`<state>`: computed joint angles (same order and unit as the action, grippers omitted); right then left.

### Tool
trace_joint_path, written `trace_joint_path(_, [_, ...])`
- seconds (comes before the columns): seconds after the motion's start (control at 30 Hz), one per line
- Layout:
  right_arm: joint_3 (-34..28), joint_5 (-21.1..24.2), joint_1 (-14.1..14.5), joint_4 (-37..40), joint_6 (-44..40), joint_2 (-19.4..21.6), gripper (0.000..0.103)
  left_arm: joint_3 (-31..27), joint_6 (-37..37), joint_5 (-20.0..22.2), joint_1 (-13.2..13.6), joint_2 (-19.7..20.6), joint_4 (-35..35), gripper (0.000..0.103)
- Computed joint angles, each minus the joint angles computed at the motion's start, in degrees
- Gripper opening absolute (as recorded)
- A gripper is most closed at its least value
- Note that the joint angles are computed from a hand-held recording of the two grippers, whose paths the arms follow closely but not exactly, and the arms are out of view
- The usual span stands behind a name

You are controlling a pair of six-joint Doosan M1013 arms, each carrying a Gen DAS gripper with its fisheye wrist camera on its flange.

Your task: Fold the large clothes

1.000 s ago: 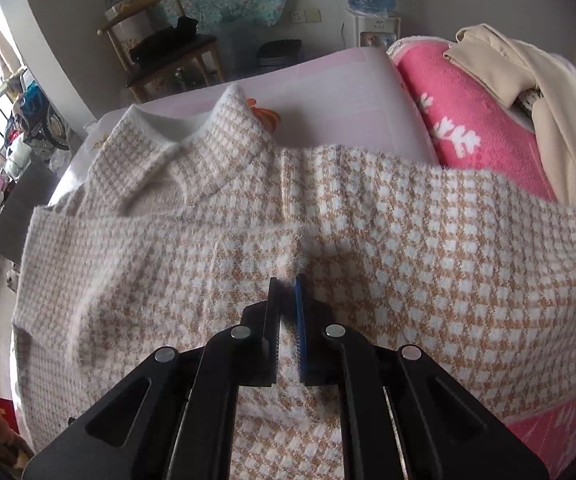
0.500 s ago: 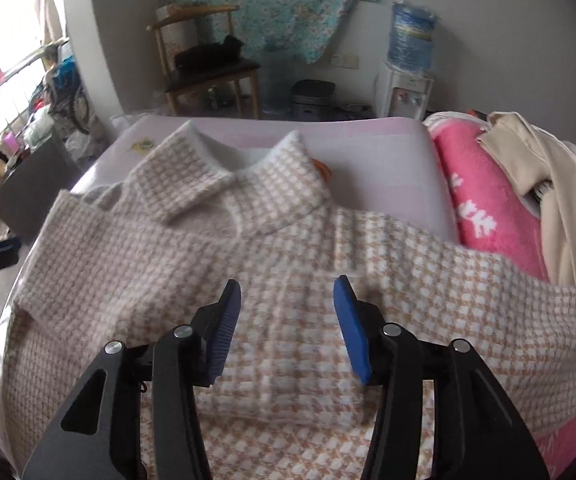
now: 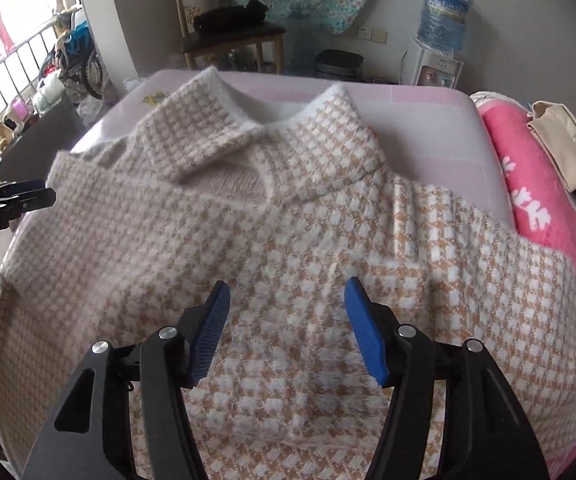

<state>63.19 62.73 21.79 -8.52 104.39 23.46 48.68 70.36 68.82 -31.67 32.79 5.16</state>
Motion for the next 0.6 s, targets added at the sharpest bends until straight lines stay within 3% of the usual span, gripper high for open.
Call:
trace_joint_path(0.03, [0.1,1.1,0.2,-1.6,0.6,0.7,0.063,-0.2,0.6,1.2,-0.3,0.6,1.6,0.075])
trace_joint_path(0.07, [0.9,-0.9,0.1,-1.9,0.8,0.3,0.063,1.1,1.0,-0.3,-1.0,-0.1,4.3,0.075])
trace_joint_path(0.13, [-0.1,1.3,0.0,-1.7,2.0,0.5,0.063,1.1,0.7,0.8,-1.8,-0.6,6.6,0.075])
trace_joint_path(0.2, [0.6,0.6,0.3,-1.2,2.8,-0.8,0.063,4.2,0.3,-3.1,-2.3,-3.2,6.4,0.075])
trace_joint_path(0.27, [2.7,-2.3,1.0,-0.8,1.8,-2.8,0.063,7.0,0.5,-5.5,-3.3,-5.2,7.1,0.083])
trace_joint_path(0.4, [4.0,0.9,2.9,-4.7,1.6,-2.1,0.067,9.1,-1.4,-1.7,-5.6,-4.9,11.4,0.085])
trace_joint_path(0.43, [5.1,-1.2,3.2,-6.8,2.4,-2.4,0.068,11.0,-3.0,-4.4,-6.3,-5.7,14.7,0.086])
trace_joint_path(0.53, [3.4,2.0,2.8,-5.1,4.8,-2.1,0.068,9.6,-4.8,-2.2,-6.3,-5.3,14.3,0.086])
trace_joint_path(0.6, [4.0,0.5,3.1,-5.4,5.8,-3.1,0.068,10.6,-6.4,-4.8,-6.5,-6.6,14.0,0.086])
